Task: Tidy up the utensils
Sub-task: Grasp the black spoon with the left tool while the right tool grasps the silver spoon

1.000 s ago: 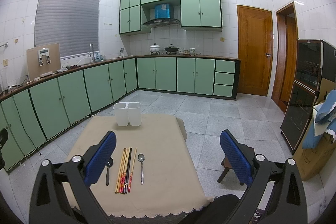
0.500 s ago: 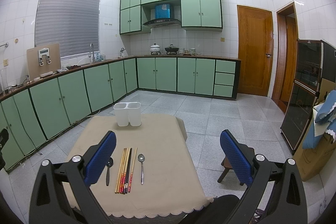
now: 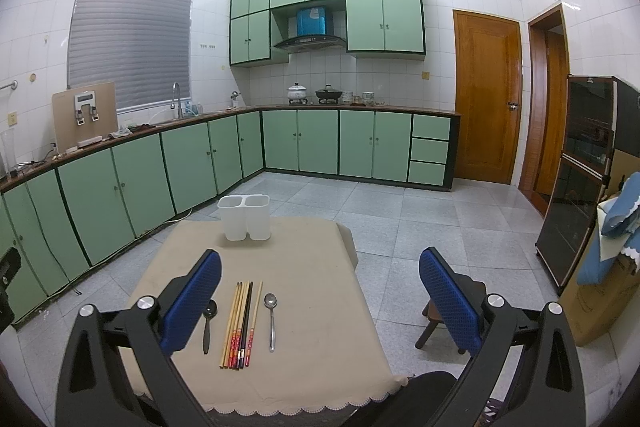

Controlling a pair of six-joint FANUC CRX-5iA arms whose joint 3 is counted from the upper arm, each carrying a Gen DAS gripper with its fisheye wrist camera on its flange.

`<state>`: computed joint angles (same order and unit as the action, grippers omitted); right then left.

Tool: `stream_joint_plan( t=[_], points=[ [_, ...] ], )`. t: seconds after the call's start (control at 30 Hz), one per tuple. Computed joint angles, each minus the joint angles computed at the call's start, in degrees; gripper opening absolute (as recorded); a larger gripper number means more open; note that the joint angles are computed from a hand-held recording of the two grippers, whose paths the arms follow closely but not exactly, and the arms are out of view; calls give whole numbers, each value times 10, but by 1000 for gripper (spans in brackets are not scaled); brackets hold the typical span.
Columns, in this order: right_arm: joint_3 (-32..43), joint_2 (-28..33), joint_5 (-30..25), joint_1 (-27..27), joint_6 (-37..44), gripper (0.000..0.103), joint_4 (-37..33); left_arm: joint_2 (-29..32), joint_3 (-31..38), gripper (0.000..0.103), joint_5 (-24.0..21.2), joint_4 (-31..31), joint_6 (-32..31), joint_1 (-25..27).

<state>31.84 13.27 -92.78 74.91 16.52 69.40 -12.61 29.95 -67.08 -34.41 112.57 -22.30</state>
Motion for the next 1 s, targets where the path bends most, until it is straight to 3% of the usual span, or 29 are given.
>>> stream_joint_plan(
  t=[0.13,0.37,0.57,0.67,0.87,1.0],
  points=[
    [3,1,0,0,3,97,-2,0,-5,98,3,31,-7,22],
    [-30,-19,49,-19,6,97,-47,24,-29,98,1,167,-94,98],
    [-41,-9,88,-79,54,97,-206,69,-81,98,-1,311,-186,165],
    [-57,-8,135,-110,79,87,-280,92,-128,98,19,370,-208,187],
    [-75,14,205,-154,124,76,-378,175,-124,98,-29,414,-236,200],
    [-85,28,243,-177,159,73,-422,204,-120,98,-19,396,-249,186]
  ],
)
